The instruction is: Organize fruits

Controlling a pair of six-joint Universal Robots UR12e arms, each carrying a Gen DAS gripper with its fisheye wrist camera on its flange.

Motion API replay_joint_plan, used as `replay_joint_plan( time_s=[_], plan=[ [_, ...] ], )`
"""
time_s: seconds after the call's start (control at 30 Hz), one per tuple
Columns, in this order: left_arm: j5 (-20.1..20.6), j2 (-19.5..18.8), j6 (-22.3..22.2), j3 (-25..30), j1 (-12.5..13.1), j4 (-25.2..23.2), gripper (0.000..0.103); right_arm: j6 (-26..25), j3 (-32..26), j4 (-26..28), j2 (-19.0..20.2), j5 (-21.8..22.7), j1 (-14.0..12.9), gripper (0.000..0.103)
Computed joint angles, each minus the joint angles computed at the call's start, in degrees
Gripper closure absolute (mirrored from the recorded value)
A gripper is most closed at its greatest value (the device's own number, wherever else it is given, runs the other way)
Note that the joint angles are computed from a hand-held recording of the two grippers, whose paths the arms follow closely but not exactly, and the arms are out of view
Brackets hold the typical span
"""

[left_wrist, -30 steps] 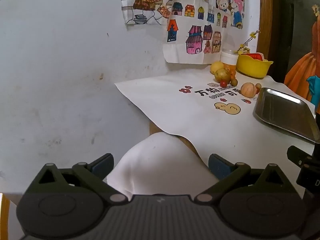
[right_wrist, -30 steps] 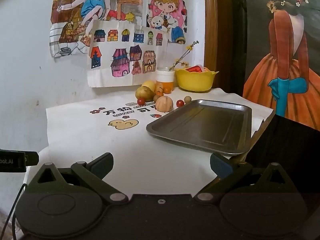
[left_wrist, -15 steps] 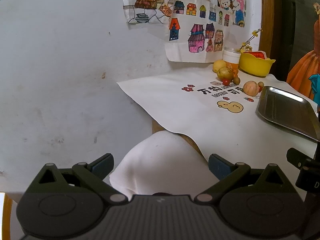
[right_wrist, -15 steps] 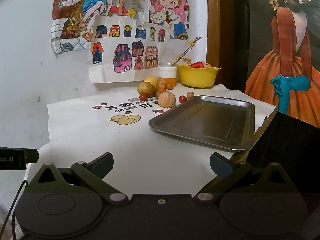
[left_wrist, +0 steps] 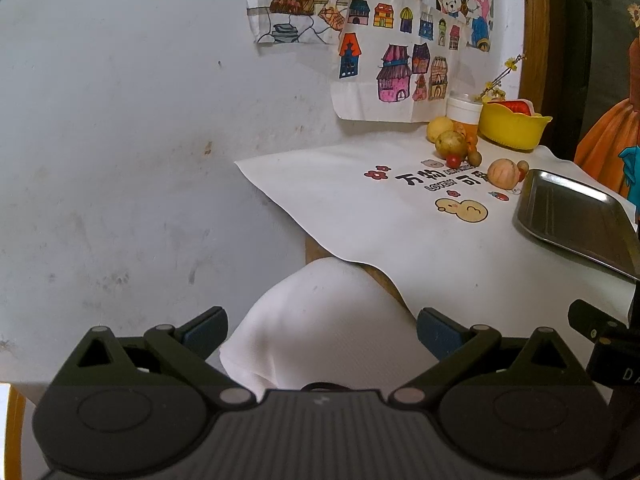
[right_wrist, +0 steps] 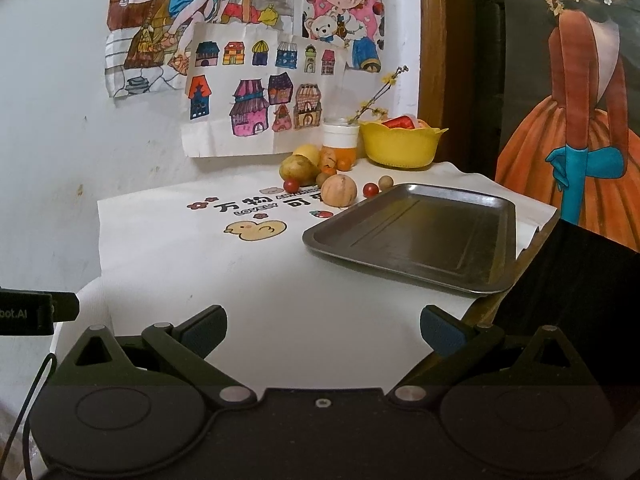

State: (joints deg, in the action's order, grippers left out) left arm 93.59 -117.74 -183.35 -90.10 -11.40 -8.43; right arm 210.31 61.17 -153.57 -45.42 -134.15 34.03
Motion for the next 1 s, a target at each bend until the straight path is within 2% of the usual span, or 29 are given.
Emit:
replay_joint_plan(
  time_s=[0.8, 1.0],
  plan=[
    [0.2, 0.2, -0.2, 0.2, 0.0, -1.1, 0.000, -0.3, -0.7, 1.2, 0.3, 0.5, 0.1, 0.000],
    [0.7, 0.1, 0.8, 1.1, 0.0, -2.6, 0.000, -0.2, -1.4, 3.8, -0.2, 4.5, -0.9, 0.000]
  ],
)
